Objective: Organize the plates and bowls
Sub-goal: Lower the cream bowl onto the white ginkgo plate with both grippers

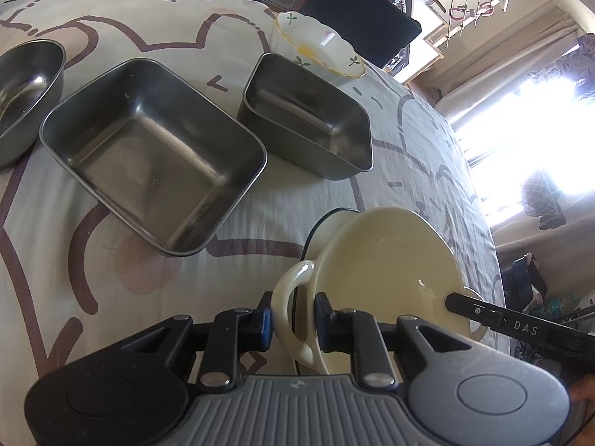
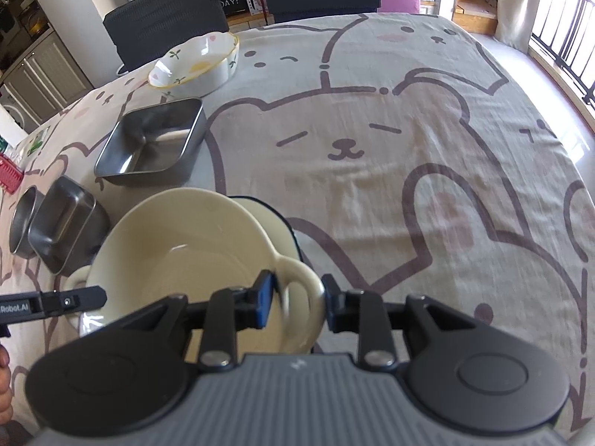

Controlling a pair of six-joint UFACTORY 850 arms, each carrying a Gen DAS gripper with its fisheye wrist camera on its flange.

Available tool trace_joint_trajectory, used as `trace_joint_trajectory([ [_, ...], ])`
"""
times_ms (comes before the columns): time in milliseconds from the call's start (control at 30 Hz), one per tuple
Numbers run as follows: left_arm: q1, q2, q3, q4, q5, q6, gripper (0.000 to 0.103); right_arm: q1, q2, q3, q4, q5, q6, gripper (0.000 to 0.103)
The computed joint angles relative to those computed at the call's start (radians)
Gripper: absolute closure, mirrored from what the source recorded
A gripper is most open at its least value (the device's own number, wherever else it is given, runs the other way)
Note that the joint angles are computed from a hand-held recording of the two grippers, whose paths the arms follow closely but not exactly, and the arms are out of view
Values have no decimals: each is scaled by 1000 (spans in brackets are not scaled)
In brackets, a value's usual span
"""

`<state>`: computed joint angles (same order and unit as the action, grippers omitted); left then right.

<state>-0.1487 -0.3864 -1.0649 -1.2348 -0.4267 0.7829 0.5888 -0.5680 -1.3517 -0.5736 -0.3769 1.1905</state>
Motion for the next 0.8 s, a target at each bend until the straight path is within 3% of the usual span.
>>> trace_joint_trajectory([
  [567, 3, 2, -1, -13, -10, 23, 81, -7, -5, -1, 32, 10, -30, 69],
  [667, -1, 4, -2, -7, -6, 20, 81, 4, -25, -26, 3, -43, -45, 67],
  [800, 1, 1, -5, -3, -13, 12, 81, 3, -27, -29, 0, -44, -49, 66],
])
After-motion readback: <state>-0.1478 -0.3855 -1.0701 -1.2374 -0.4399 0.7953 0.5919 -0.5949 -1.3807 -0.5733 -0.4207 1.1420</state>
